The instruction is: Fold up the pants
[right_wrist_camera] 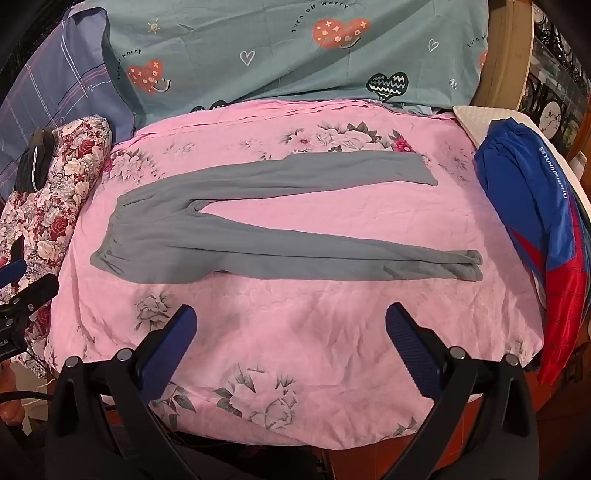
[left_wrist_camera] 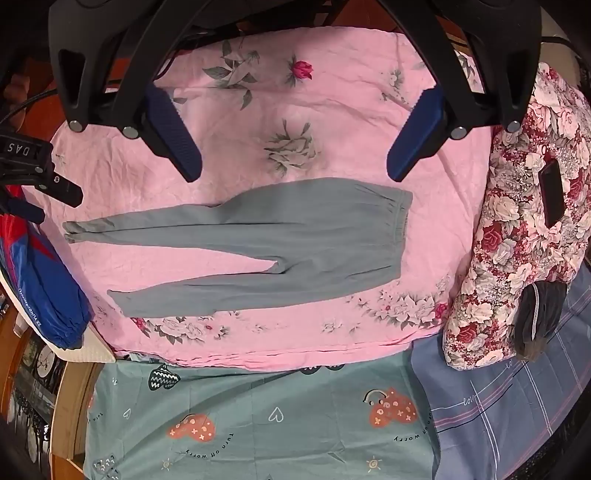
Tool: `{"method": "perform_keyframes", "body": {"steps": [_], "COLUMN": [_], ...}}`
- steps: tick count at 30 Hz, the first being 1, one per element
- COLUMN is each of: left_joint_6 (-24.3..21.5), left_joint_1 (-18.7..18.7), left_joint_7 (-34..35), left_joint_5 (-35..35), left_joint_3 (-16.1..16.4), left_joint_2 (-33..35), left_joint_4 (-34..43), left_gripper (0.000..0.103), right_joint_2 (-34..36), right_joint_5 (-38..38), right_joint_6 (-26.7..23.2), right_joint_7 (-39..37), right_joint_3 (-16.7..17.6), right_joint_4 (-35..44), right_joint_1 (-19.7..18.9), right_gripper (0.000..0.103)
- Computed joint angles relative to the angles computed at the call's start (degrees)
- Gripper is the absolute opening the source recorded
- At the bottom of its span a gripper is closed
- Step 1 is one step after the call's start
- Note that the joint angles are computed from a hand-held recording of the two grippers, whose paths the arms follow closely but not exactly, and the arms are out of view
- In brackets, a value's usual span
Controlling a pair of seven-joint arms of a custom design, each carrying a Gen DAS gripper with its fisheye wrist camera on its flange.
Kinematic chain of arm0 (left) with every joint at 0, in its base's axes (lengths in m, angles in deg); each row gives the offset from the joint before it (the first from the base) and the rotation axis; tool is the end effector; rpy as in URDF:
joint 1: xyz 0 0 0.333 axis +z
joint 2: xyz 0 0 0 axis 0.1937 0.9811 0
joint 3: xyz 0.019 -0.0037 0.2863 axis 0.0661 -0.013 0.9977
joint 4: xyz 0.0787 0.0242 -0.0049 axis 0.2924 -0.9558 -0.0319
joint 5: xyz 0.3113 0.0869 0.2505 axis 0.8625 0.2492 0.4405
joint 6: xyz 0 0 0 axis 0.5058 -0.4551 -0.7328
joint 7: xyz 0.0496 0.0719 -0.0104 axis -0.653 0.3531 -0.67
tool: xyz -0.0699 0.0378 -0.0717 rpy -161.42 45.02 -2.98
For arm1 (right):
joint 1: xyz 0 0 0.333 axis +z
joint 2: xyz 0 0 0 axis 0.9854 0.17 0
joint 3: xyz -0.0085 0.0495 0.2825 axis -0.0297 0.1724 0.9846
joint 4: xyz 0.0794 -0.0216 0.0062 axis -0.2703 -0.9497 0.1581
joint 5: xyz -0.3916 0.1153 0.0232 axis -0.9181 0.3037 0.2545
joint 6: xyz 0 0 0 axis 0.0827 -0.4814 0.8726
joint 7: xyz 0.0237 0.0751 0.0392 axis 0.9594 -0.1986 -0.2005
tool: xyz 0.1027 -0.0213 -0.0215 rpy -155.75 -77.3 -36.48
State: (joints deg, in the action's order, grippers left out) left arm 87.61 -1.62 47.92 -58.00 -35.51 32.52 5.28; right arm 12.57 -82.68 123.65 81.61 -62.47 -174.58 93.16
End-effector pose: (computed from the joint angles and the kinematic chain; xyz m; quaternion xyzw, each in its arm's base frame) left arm 0.7360 -0.2340 0.5539 -0.4271 0.8468 -0.2699 0.1666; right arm 0.6087 0.1532 0.5241 -0.4707 0.8321 -0.2339 0.1769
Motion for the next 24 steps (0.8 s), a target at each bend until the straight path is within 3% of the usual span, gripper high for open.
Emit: {"method": "perform_keyframes", "body": {"steps": [8, 13, 18, 24], "left_joint_6": [-0.64, -4.83, -5.09, -8.72], "left_joint_1": [-0.23, -0.93, -0.86, -1.28], "left_joint_7": [-0.17, -0.57, -0.58, -0.9], "left_joint_5": [0.63, 1.45, 1.41, 1.79], "left_joint_3": [0.14, 0.39, 0.23, 0.28], "left_joint_2": [0.65, 5.43, 6.02, 10.5], "left_joint_4": [0.62, 8.59, 9.33, 16.7], "left_gripper": [0.101, 0.101, 0.101, 0.101], "right_joint_2": [0.9, 1.77, 2.3, 2.74], "right_joint_5": [0.19, -0.03, 1.08, 1.55], "right_joint_6": [-0.01, 0.45, 0.08, -0.21], "right_joint_7": [-0.4, -0.02, -1.34, -2.15], "right_joint_3": [-0.2, -0.35, -0.49, -0.58], "right_joint_4": [0.88, 1.22, 2.15, 2.73], "right_joint_1": [-0.17, -0.1, -0.42, -0.56], "right_gripper": [0.102, 0.102, 0.102, 0.102]}}
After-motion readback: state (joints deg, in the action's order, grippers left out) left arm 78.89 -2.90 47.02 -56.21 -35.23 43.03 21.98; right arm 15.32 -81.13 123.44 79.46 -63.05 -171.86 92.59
